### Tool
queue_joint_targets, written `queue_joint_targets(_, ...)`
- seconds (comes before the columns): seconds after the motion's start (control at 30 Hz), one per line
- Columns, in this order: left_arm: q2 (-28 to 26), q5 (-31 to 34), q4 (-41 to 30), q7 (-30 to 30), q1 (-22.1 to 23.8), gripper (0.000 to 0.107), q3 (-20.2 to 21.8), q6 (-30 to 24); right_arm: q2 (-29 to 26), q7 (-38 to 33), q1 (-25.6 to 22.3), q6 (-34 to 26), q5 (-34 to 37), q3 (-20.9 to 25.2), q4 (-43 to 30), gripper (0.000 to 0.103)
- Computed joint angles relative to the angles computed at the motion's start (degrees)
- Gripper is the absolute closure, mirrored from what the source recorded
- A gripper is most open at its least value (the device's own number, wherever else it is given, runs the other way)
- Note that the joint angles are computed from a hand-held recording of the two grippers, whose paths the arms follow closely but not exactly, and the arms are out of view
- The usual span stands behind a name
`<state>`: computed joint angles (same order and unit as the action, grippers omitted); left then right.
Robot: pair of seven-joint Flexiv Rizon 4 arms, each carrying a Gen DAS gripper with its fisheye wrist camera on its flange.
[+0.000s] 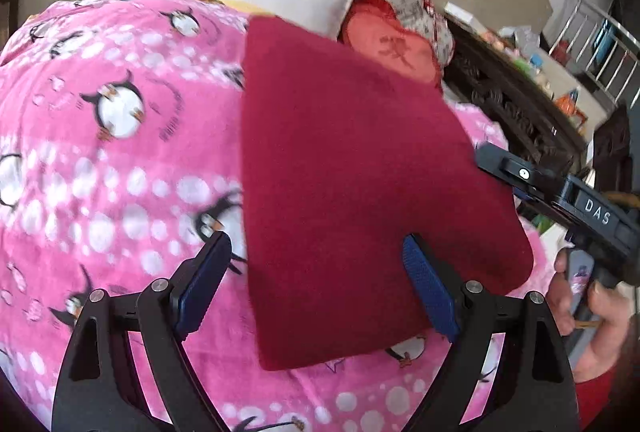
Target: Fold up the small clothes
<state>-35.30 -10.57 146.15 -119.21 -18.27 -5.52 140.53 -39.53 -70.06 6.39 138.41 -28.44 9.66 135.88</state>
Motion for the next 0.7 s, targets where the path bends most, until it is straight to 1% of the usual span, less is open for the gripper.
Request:
queue_joint_targets(0.03, 0.3, 1.4, 0.4, -0.8, 1.3, 0.019, -0.1, 1.0, -0.4, 0.5, -0.6, 0.8, 0.3, 0.1, -0.3, 0.037)
queue_joint_targets(0.07, 0.5, 3.5, 0.5, -1.8, 3.1, 0.019, -0.5, 1.8, -1.0, 1.8, -1.9, 1.1, -1.1, 0.6, -0.9, 0.031)
queue_joint_targets(0.13, 0.7, 7.6, 0.0, -3.4, 7.0, 0.017, -1.6, 1.2, -2.8, 6.6, -6.1, 0.2, -7.5, 1.8, -2.8, 0.031)
queue_joint_targets(0.17, 0.8, 9.6, -0.6, -4.1, 8.9, 0.015, -2.3, 0.3, -4.5, 11.6, -9.5, -1.6, -13.5, 2.9, -4.8, 0.031)
queue_joint_targets(0.2, 0.7, 11.7, -1.2, -4.7, 10.8, 0.014, -3.1, -0.8, -5.7, 15.6, -11.4, -2.8, -17.7, 3.5, -6.6, 0.030)
queue_joint_targets(0.27, -0.9, 17.5, -3.1, -7.0, 16.1, 0.014, -5.7, -2.5, -9.8, 23.5, -15.5, -2.5, -26.7, 4.5, -10.5, 0.029)
queue_joint_targets(0.33, -3.7, 23.1, -5.4, -9.7, 21.3, 0.014, -8.7, -3.1, -12.5, 27.7, -16.6, -0.9, -31.3, 4.1, -13.2, 0.025)
queue_joint_targets(0.37, -5.1, 25.0, -6.3, -10.5, 22.8, 0.010, -9.7, -2.8, -13.2, 29.6, -16.6, -0.9, -33.3, 3.5, -14.2, 0.024)
queue_joint_targets(0.43, -6.0, 26.2, -7.0, -11.1, 23.4, 0.005, -10.0, -1.8, -14.2, 31.9, -16.3, 0.2, -36.0, 2.3, -15.6, 0.022)
queue_joint_targets(0.53, -4.9, 25.7, -7.4, -10.0, 22.1, 0.004, -9.3, -3.3, -16.2, 34.5, -15.7, 3.7, -40.1, 0.8, -18.1, 0.021)
queue_joint_targets(0.57, -4.7, 25.4, -7.5, -9.5, 21.6, 0.004, -8.9, -3.7, -16.8, 35.3, -15.2, 4.9, -40.5, 0.6, -18.8, 0.017)
queue_joint_targets(0.6, -4.6, 25.2, -7.5, -9.2, 21.3, 0.004, -8.8, -3.7, -17.2, 35.5, -14.7, 6.1, -40.3, 0.3, -19.1, 0.015)
queue_joint_targets(0.67, -4.4, 25.4, -7.4, -8.6, 21.1, 0.004, -8.7, -3.8, -16.9, 34.0, -12.9, 7.5, -39.5, -0.9, -18.6, 0.015)
queue_joint_targets(0.7, -4.5, 25.7, -7.6, -8.4, 21.2, 0.004, -8.8, -3.9, -15.8, 32.7, -11.3, 6.5, -38.3, -2.1, -17.9, 0.015)
